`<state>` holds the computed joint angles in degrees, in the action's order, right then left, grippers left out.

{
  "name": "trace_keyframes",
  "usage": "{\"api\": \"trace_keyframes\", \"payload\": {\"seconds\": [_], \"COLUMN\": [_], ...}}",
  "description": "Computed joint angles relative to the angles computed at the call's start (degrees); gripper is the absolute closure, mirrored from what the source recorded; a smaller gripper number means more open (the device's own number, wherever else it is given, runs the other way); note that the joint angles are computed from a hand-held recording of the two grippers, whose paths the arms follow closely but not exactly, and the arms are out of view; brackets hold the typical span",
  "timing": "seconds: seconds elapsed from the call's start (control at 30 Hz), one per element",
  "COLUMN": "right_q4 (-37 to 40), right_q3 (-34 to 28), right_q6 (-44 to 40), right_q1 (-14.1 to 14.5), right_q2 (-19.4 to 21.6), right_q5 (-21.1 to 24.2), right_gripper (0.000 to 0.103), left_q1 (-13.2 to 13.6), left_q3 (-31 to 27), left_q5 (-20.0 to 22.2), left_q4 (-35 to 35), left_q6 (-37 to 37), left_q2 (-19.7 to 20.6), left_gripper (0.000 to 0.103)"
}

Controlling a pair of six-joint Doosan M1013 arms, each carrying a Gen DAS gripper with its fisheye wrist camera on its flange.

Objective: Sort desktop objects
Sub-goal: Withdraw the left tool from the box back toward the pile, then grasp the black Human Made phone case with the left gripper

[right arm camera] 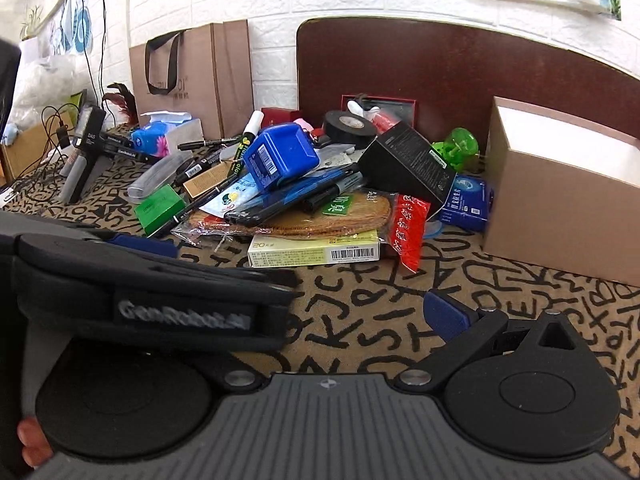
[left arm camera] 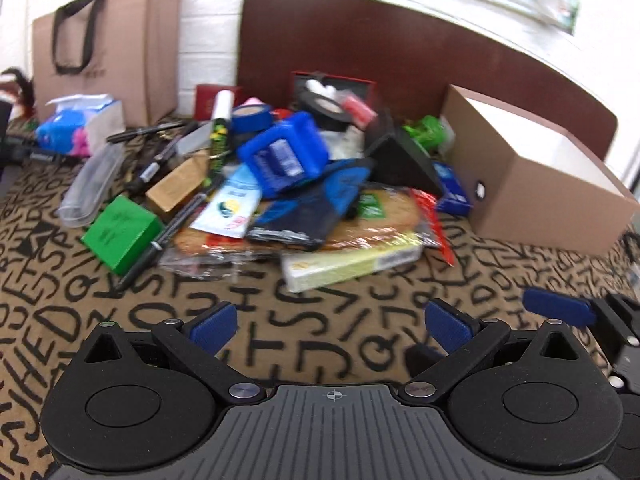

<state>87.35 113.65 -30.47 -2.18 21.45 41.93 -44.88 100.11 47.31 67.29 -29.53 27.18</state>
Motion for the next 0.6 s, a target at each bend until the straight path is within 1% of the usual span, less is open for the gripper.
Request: {"api": "trace_keyframes", "payload": {"seconds": [0.17,0.23,0.47,0.6], "right_q4": [-0.8,-1.3,-1.9,-1.2], "right_q3": [-0.8,-1.1,-2.3,-3.0], "right_q6": [1.3,2.0,1.5,0.4], "right_q1": [0.4,0.8,2.8,4.3], "right_q2": [0.7,1.0,1.9,2.4], "right_q5": [-0.9,-1.5,-2.4,-2.8], "right_gripper": [0.001,0.001,0.001,0.001], "left_q1": [0.8,1.3,3.9,5.6], "left_q3": [0.4,0.6,1.3,2.0], "left_q5": [1.6,1.5,-1.0,-4.7], "left_q4": [1.2,1.2,2.3,2.7], "left_q6": [-0.8,-0.5,0.4,1.3], "left_q2": [-0.3,-0.4,-1.1,-1.7], "left_gripper": [0.000,0.000,0.000,0.000]}}
